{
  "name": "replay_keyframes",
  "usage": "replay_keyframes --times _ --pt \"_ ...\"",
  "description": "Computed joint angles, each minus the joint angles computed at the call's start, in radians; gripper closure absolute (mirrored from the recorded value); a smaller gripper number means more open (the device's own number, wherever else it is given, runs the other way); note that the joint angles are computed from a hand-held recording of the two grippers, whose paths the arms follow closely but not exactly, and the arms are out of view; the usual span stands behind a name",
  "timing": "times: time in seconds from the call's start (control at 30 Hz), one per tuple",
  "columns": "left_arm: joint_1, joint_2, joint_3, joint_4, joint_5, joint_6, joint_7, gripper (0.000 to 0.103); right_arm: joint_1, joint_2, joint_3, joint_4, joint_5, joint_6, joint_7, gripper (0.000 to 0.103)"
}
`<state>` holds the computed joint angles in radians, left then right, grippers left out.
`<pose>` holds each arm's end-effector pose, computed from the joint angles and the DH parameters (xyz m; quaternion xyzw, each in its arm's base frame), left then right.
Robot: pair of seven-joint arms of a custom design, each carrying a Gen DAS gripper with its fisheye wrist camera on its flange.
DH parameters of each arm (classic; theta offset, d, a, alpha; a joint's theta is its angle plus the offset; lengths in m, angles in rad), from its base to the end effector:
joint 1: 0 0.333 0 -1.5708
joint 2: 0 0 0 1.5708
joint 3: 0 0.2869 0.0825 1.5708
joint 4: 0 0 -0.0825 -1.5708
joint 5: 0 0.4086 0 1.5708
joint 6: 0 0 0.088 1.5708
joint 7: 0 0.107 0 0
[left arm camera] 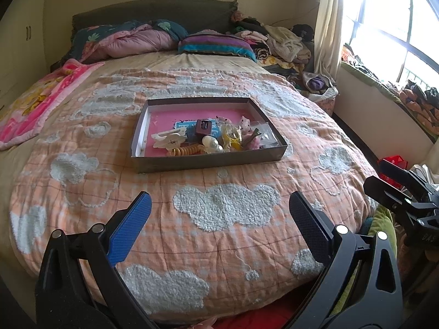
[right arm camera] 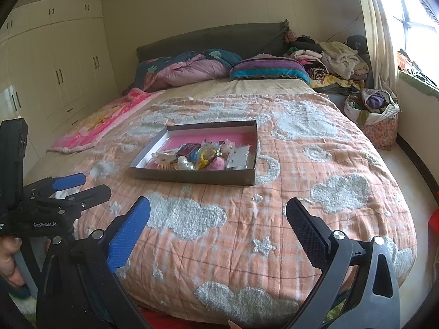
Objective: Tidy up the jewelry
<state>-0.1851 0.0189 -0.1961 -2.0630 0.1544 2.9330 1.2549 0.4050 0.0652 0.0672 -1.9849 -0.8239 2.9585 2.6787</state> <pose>0.5746 -0.2402 0.4856 -0.5761 0.7047 -0.3546 0.2142 0.5392 0.3298 0.4835 -0.6578 0.5909 -0.2346 0.4039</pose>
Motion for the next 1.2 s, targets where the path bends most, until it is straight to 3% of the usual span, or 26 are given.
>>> replay_keyframes --times 1.2 --pt "0.001 0.005 0.0 -0.007 -0.026 0.01 0.029 0.009 0.003 0.008 -0.005 0.013 -0.043 -0.008 0.032 0.004"
